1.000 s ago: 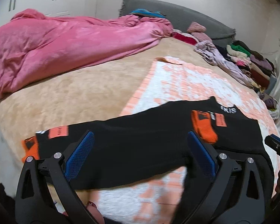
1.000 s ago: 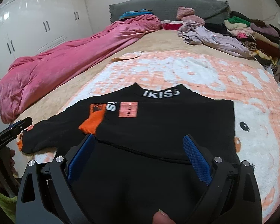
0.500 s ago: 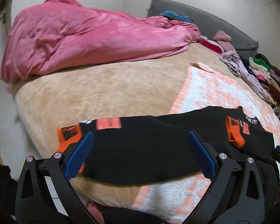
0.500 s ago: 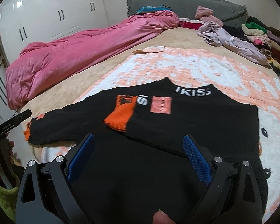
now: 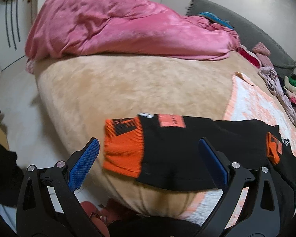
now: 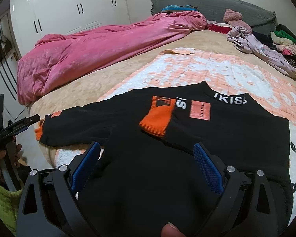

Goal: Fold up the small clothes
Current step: 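Move the left tool to the other orange cuff and grasp it, then carry the second sleeve across the shirt body with the left tool and release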

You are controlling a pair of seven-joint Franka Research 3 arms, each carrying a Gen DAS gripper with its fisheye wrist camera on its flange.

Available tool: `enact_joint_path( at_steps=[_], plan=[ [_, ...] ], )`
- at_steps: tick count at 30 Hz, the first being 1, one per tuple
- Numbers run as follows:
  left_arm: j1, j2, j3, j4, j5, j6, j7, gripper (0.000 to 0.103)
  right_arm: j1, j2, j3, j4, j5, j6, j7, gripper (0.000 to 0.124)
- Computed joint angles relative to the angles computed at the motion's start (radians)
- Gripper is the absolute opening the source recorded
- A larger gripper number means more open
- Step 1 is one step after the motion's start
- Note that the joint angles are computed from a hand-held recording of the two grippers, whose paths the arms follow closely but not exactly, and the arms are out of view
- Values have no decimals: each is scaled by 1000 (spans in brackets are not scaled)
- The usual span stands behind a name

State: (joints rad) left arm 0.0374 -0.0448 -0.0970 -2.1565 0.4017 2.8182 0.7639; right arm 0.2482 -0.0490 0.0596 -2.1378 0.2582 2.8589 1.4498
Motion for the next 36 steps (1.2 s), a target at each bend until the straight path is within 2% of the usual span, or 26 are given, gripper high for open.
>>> enact_joint_path(
  at_steps=[5, 11, 13, 16, 18, 20, 22, 23, 24, 26, 32, 34, 36],
  plan=[
    [15, 14, 16, -11, -38, -1, -3, 93, -4, 22, 10, 14, -127, 15, 79, 95],
    [31, 46, 27, -26, -107, 22, -6, 93, 9, 46, 7, 32, -86, 12, 59, 95],
    [33, 57, 27, -36, -169, 44, 20, 92, 13, 51, 7, 33, -83, 7, 60, 95],
    [31, 63, 21, -45, -215, 77, 49, 75, 15, 57, 5, 33, -84, 0, 69, 95],
    [25, 64, 24, -38, -124, 67, -17, 62, 14, 57, 3, 30, -80, 1, 73, 95],
    [20, 62, 22, -41, -91, 81, -38, 49, 13, 55, 1, 25, -73, 2, 77, 95],
    [19, 63, 20, -40, -80, 97, -34, 28, 10, 48, -2, 17, -50, 4, 65, 95],
    [18, 60, 12, -50, -157, 131, 41, 12, 7, 43, -3, 11, -47, 4, 68, 95],
    [15, 57, 10, -50, -164, 138, 47, 11, 6, 38, -4, 5, -43, 6, 67, 95],
    [11, 45, 14, -45, -50, 133, -33, 9, 0, 24, -7, -10, -37, 14, 70, 95],
    [-18, -6, 5, -68, -203, 218, 105, 9, -23, -10, -20, -52, 6, 40, 68, 95],
    [-20, -16, -7, -60, -170, 229, 85, 9, -33, -20, -24, -66, 12, 50, 74, 95],
    [-44, -20, -11, -43, -200, 242, 126, 9, -43, -32, -30, -81, 25, 58, 75, 95]
  ],
)
